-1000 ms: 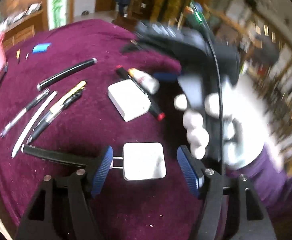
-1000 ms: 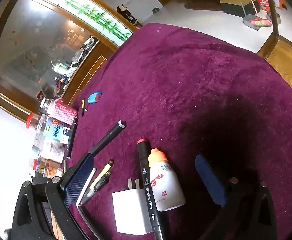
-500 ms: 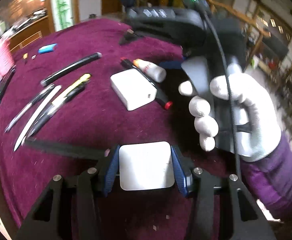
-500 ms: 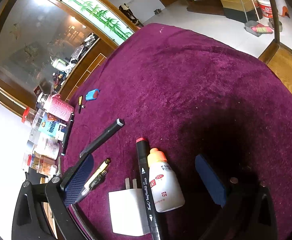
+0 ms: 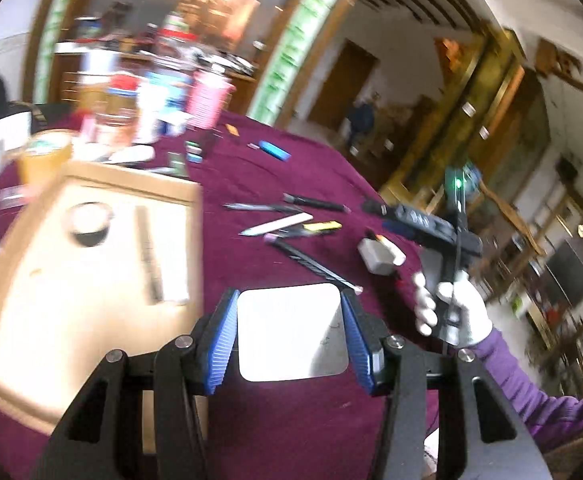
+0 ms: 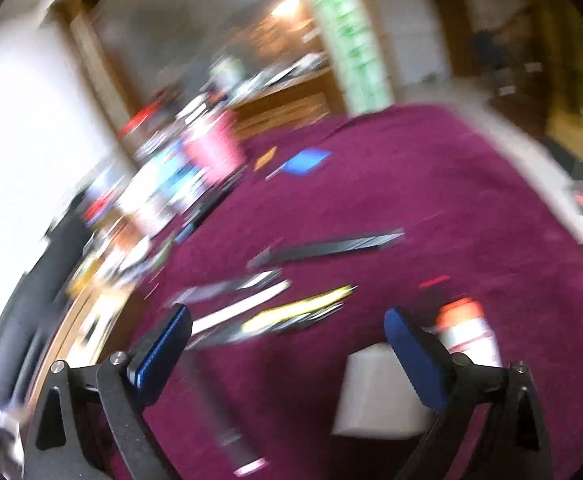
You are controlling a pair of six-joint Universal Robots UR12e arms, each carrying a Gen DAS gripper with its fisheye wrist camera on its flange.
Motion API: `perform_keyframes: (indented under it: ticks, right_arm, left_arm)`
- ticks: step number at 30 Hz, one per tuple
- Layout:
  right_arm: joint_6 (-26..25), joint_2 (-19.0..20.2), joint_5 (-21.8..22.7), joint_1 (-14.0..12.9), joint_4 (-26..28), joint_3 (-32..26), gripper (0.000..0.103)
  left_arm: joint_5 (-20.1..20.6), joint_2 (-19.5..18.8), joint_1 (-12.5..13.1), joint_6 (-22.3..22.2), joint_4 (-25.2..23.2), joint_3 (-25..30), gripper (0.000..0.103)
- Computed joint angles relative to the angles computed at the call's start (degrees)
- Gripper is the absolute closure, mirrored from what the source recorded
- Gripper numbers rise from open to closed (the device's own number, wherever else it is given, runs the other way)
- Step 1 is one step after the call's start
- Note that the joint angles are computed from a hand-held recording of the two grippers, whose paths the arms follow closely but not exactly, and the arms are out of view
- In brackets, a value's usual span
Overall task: Organize rigid objects
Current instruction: 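Carry the charger into the tray with the left tool while the right grasps and places a black marker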
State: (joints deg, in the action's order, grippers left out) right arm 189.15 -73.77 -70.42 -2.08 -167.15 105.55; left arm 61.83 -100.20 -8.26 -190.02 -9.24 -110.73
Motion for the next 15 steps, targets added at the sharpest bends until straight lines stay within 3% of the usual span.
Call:
perform_keyframes:
  ticks: [2,4,6,8,10,12,15]
  right_arm:
    - [-9.28,0.74,0.04,2.54,9.5,-2.87,0.011]
    - [-15.23,2.07,-5.5,5.38,15.94,-5.39,0.038]
    - [-18.42,3.76,-9.68,7.33,21.22,-7.65,0.052]
    - [-19.65,4.38,-13.34,8.55,19.21,-7.57,0.057]
    - [-19.5,4.46,-12.85,8.7,19.79,-7.73,0.077]
    - [-20.04,4.25,-14.36,9.16,18.69,-7.17,0.081]
    - [-16.98,3.17,-12.36,8.67,16.8,-5.77,0.087]
  left_arm:
    - [0.24,1.46,1.79,-0.98,0.97,-1.75,0.054]
    - [-0.04,2.21,3.27,-2.84,2.76,-3.4,0.054]
    - [-0.09,2.64,4.46,-4.8,4.45,-4.81,0.054]
    - [0.11,2.91,5.23,-5.78,5.36,-5.83,0.054]
    - [0.29,3.35,5.97,-6.33,5.54,-6.69,0.054]
    - [0.7,3.49,6.39,-6.4,5.17,-6.92,0.054]
    - [2.14,3.45,6.75,-5.49,3.55,-6.51,0.054]
